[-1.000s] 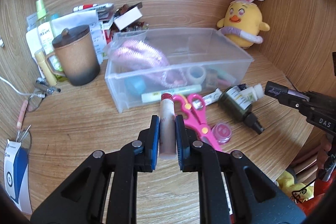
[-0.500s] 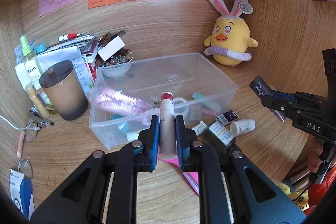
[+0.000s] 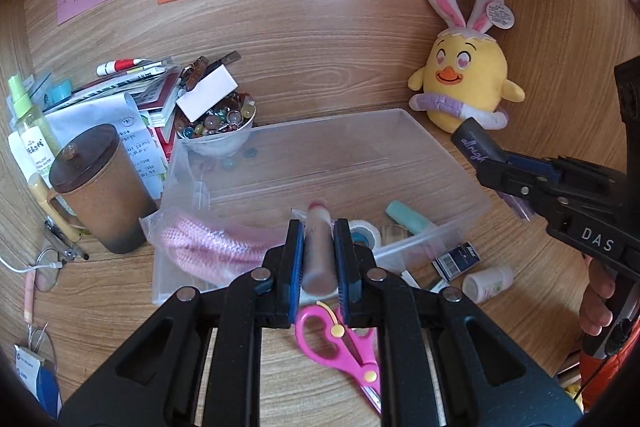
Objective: Organize objects
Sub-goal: 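Lower the lip balm and purple spray bottle into the clear box and release both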
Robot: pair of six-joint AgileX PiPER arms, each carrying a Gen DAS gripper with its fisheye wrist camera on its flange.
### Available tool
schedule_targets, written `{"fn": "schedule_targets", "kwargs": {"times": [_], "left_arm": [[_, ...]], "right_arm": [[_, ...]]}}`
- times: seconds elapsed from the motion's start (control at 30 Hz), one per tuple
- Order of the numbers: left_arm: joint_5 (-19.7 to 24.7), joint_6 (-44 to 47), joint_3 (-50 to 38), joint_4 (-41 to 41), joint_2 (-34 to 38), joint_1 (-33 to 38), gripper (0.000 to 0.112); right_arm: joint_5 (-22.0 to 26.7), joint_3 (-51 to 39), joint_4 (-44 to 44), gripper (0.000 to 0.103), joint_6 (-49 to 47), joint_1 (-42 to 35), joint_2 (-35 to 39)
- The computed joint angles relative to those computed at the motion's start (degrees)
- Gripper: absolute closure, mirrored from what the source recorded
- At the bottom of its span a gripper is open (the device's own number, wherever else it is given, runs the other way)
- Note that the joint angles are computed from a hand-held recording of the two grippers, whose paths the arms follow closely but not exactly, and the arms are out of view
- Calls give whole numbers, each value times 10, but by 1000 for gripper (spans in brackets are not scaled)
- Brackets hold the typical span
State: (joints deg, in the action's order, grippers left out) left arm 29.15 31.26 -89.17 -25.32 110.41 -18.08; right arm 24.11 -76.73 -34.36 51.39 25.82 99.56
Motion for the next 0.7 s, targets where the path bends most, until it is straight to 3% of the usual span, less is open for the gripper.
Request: {"fn": "schedule_targets", "kwargs": {"times": [0.27, 0.57, 0.7], "left_arm": [[42, -37, -67, 36, 50, -7, 98], [55, -21, -68, 18, 45, -3, 97], [45, -11, -49, 9, 28, 0, 90]], "right_arm": [[46, -112, 149, 80, -166, -18, 87], [99, -192, 163, 79, -210, -2, 149], [109, -200, 148, 79, -200, 5, 157]]}}
